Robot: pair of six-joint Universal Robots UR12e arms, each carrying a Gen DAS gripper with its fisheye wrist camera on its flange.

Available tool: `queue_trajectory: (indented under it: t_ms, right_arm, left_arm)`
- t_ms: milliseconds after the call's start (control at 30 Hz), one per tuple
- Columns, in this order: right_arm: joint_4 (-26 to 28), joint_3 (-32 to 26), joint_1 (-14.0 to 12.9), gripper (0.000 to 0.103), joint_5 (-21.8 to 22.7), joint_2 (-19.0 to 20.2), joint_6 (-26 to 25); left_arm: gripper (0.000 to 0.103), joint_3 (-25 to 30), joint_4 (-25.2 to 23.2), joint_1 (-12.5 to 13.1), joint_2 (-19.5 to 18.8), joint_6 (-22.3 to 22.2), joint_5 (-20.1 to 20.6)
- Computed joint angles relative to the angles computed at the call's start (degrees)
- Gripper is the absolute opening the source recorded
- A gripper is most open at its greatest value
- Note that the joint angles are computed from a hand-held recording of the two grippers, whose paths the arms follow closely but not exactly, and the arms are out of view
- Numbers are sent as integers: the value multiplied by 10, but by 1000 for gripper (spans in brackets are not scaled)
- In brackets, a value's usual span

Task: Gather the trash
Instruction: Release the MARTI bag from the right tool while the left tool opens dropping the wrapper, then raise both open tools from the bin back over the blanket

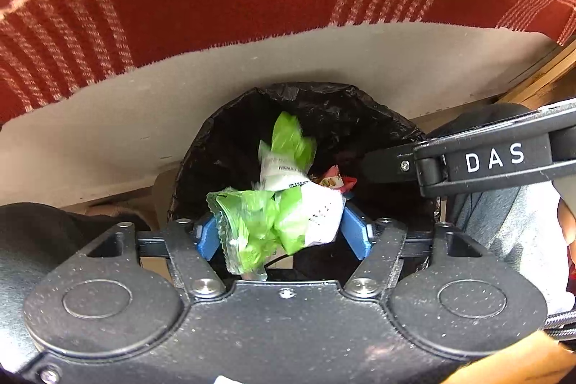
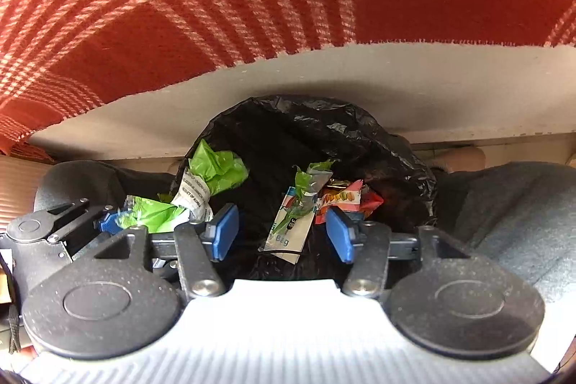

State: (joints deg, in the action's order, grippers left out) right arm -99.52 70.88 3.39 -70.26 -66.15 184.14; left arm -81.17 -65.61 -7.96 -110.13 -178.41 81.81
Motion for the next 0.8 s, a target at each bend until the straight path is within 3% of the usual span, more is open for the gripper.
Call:
queue_trajectory:
  t_ms: [333,800]
  right_arm:
    - [-44,13,-2,85,-3,-21,-28]
    - [-122,39,-12,88,17,-62,-60]
  left_arm:
    - [75,-15,59,-5,20,5,17]
    - [81,-42,184,-10,63,41,28]
